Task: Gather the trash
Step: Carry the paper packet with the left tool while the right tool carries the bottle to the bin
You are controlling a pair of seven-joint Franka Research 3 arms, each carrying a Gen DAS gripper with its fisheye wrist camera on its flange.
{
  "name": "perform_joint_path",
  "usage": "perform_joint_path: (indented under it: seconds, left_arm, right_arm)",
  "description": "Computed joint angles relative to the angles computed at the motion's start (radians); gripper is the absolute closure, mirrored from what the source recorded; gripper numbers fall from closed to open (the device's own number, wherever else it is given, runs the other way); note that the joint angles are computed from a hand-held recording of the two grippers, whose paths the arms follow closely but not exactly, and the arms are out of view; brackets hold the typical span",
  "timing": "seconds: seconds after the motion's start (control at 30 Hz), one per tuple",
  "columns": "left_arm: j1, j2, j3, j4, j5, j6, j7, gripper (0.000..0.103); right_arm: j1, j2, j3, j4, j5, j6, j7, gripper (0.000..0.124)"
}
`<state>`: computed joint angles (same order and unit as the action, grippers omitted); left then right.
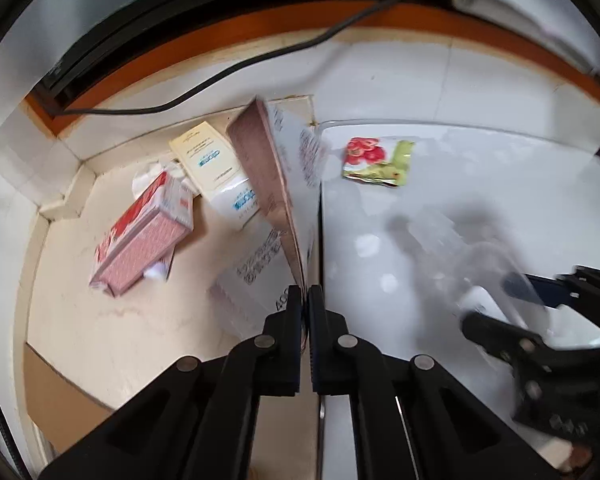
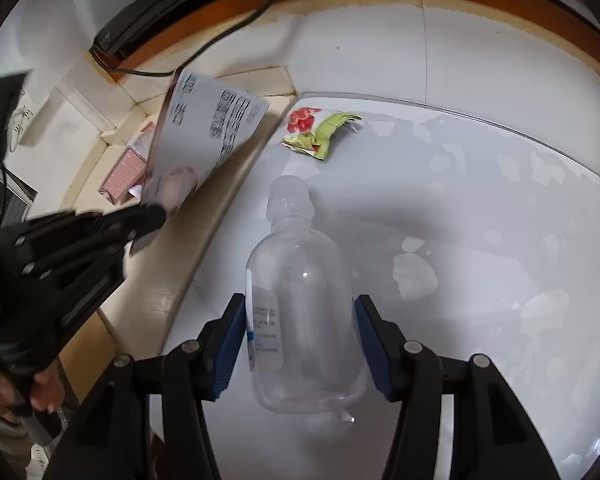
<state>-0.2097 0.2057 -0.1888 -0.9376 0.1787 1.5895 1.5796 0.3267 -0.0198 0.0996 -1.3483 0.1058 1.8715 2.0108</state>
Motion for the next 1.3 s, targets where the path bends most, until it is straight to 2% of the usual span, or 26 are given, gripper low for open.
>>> perform_joint_path:
  seconds: [0.07, 0.2, 0.5, 0.63, 0.9, 1.3]
  left_arm:
    - [0.020, -0.022, 0.002, 0.007, -0.048, -0.018, -0.002, 0.102]
    - [0.048, -0.016, 0.004, 0.106, -0.124, -0.079, -0.020, 0.102]
    - [0.070, -0.090, 0.001, 0.153, -0.196, -0.120, -0.018, 0.102]
    - [0.073, -0.179, 0.003, 0.086, -0.230, -0.088, -0.007, 0.102]
    - [0.057, -0.310, 0.009, -0.021, -0.245, -0.075, -0.025, 0.102]
    - [-0.005, -0.562, -0.023, -0.308, -0.220, -0.026, -0.202, 0.102]
  right_arm:
    - [0.000, -0.021, 0.000, -0.013, 0.012, 0.012, 0.012, 0.069]
    - [0.003, -0.042, 0.012, -0.013, 0.012, 0.024, 0.040, 0.069]
    - [-0.007, -0.126, 0.017, -0.056, 0.014, 0.034, 0.071, 0.069]
    - [-0.018, -0.184, 0.022, -0.105, 0.028, 0.059, 0.079, 0.069]
    - [-0.031, -0.292, 0.022, -0.206, 0.083, 0.109, 0.041, 0.069]
    - [-0.025, -0.410, -0.008, -0.269, 0.206, 0.042, -0.146, 0.069]
